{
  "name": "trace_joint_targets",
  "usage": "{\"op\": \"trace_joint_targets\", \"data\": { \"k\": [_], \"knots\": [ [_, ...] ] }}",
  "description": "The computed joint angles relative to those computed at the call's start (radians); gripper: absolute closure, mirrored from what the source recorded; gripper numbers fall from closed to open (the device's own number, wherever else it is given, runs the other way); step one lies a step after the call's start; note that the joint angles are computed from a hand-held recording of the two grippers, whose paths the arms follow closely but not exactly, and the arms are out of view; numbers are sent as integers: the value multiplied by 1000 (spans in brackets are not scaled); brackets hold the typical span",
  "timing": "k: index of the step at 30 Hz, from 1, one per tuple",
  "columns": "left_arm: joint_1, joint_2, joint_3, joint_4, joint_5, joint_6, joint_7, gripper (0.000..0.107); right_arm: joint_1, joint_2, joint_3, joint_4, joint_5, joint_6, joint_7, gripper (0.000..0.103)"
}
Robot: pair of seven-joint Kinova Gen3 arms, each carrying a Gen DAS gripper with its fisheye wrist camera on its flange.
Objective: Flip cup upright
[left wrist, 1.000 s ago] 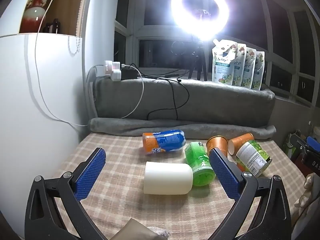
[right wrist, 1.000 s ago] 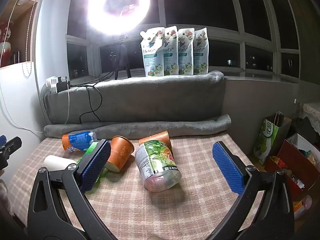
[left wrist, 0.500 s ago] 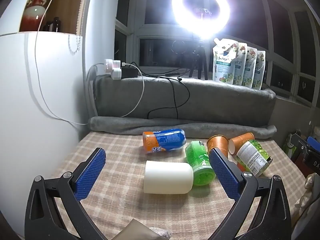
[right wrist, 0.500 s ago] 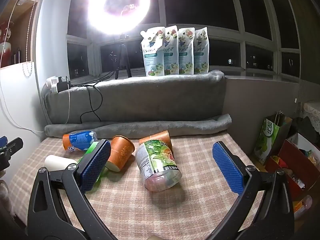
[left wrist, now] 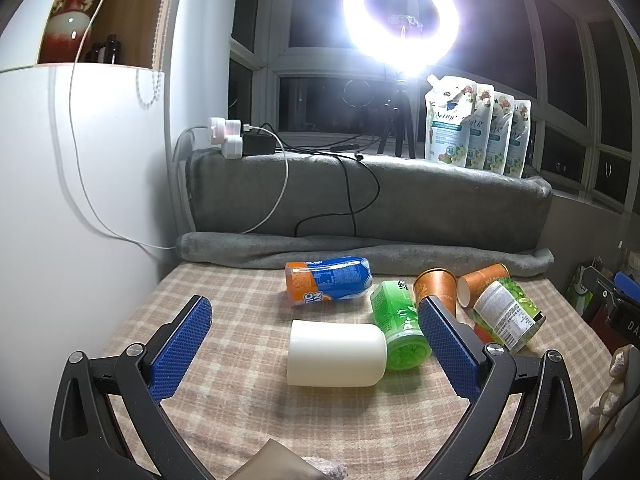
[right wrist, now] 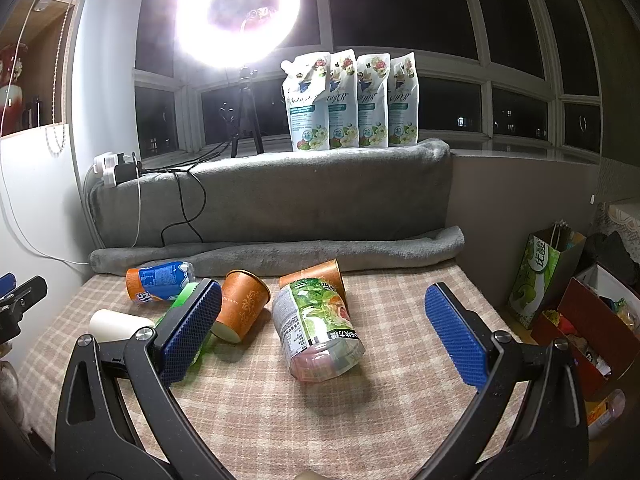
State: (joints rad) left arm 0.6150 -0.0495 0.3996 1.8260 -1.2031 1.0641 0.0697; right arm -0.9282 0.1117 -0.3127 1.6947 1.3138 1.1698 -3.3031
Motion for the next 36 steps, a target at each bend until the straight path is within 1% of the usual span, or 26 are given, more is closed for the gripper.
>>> {"op": "trace_joint_targets", "data": {
  "k": [30,36],
  "knots": [
    [9,11,-5,-4,1,6,3,5,0,8,7,-2,-1,-13,-2,0],
    [5,8,-13,-5,11,-6,-7,5,-4,10,7,-9,-8,-11,3,0]
  ]
}}
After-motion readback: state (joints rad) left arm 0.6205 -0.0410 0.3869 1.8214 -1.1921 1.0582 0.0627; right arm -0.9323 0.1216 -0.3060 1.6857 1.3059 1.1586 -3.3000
